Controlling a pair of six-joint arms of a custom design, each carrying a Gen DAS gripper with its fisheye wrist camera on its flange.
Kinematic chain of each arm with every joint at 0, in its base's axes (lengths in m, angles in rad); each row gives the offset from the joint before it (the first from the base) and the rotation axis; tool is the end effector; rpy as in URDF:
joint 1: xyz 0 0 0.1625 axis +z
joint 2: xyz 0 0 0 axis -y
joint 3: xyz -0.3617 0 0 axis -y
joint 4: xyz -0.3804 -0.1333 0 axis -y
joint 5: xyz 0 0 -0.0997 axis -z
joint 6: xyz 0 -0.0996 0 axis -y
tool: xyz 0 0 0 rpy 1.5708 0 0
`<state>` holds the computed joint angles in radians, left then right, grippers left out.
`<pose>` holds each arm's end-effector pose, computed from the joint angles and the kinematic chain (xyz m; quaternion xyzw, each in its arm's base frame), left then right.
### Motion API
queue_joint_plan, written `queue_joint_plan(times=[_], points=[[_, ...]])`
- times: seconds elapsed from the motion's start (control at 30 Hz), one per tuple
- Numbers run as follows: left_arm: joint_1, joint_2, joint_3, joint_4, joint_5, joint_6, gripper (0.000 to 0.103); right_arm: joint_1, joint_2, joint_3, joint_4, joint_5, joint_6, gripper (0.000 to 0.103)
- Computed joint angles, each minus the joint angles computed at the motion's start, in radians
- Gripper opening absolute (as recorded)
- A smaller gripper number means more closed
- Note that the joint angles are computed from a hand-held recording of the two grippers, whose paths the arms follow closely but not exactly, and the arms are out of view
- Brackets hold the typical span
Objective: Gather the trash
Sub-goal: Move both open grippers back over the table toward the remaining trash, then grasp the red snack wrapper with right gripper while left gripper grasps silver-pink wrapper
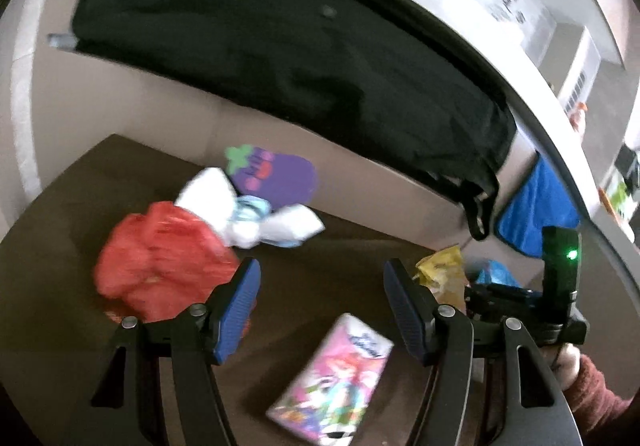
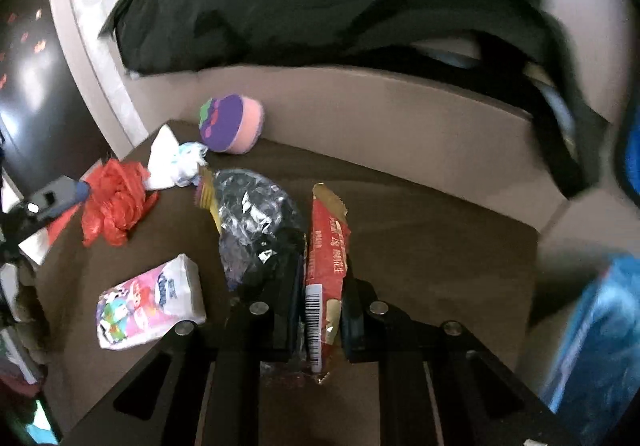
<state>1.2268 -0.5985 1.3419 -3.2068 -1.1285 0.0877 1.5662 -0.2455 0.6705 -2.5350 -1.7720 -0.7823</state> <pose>-0.0743 -0.7292 0.1300 0.0960 0.8799 -0.4430 0.1424 0.1096 -0.8336 0.0610 0.3388 -0.8976 0.2076 0.1910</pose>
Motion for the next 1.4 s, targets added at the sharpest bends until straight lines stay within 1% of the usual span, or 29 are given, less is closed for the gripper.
queue_joint_plan(times=[0.03,0.07,0.1,0.13,0.2,0.27,0.3,0.4,0.43,0.57,0.7,0.77,0.87,0.93,1.0,1.07,1.13,1.17,1.23,1.33,1.4], points=[[-0.008,0.013,-0.013,0.012,0.002,0.007,0.065,-0.008,-0.014,0.006,0.016,0.02,0.017,0.03],[-0.014,0.021,-0.02,0.021,0.003,0.01,0.065,-0.016,-0.041,0.038,0.015,0.038,0.028,0.038],[-0.018,0.028,-0.025,0.027,0.004,0.011,0.065,-0.026,-0.067,0.072,0.003,0.06,0.035,0.051],[-0.024,0.038,-0.034,0.041,0.01,0.014,0.065,-0.035,-0.093,0.111,-0.022,0.083,0.035,0.054],[-0.032,0.055,-0.05,0.055,0.022,0.017,0.065,-0.048,-0.137,0.174,-0.062,0.108,0.015,0.054],[-0.038,0.069,-0.065,0.083,0.037,0.013,0.065,-0.052,-0.142,0.181,-0.067,0.115,-0.004,0.055],[-0.039,0.072,-0.07,0.1,0.04,0.005,0.065,-0.055,-0.157,0.202,-0.079,0.115,-0.016,0.055],[-0.042,0.089,-0.091,0.15,0.032,-0.017,0.065,-0.053,-0.17,0.246,-0.162,0.081,-0.054,0.055],[-0.046,0.098,-0.1,0.163,0.036,-0.019,0.065,-0.055,-0.174,0.254,-0.183,0.081,-0.051,0.055],[-0.063,0.135,-0.137,0.197,0.029,-0.025,0.065,-0.078,-0.214,0.287,-0.206,0.12,0.018,0.055],[-0.085,0.192,-0.201,0.253,0.012,-0.008,0.065,-0.096,-0.262,0.348,-0.31,0.123,0.048,0.055],[-0.098,0.24,-0.256,0.275,0.015,0.006,0.065,-0.105,-0.282,0.368,-0.35,0.123,0.061,0.056],[-0.109,0.326,-0.372,0.298,0.041,-0.004,0.065,-0.123,-0.303,0.376,-0.366,0.138,0.103,0.057],[-0.111,0.396,-0.478,0.324,0.066,-0.014,0.065,-0.134,-0.315,0.38,-0.365,0.147,0.13,0.057],[-0.11,0.468,-0.6,0.384,0.096,-0.017,0.065,-0.146,-0.332,0.392,-0.363,0.157,0.157,0.057],[-0.108,0.534,-0.723,0.48,0.148,-0.032,0.059,-0.154,-0.346,0.404,-0.359,0.163,0.172,0.057],[-0.098,0.547,-0.761,0.522,0.154,-0.053,0.026,-0.158,-0.355,0.417,-0.356,0.164,0.182,0.057],[-0.096,0.532,-0.739,0.51,0.157,-0.057,0.024,-0.159,-0.358,0.426,-0.359,0.163,0.182,0.057],[-0.093,0.478,-0.651,0.438,0.148,-0.044,0.019,-0.158,-0.363,0.44,-0.355,0.165,0.167,0.06],[-0.097,0.376,-0.491,0.318,0.157,-0.015,0.019,-0.147,-0.352,0.439,-0.342,0.161,0.137,0.061],[-0.097,0.324,-0.414,0.269,0.168,-0.014,0.019,-0.135,-0.341,0.431,-0.31,0.167,0.121,0.061]])
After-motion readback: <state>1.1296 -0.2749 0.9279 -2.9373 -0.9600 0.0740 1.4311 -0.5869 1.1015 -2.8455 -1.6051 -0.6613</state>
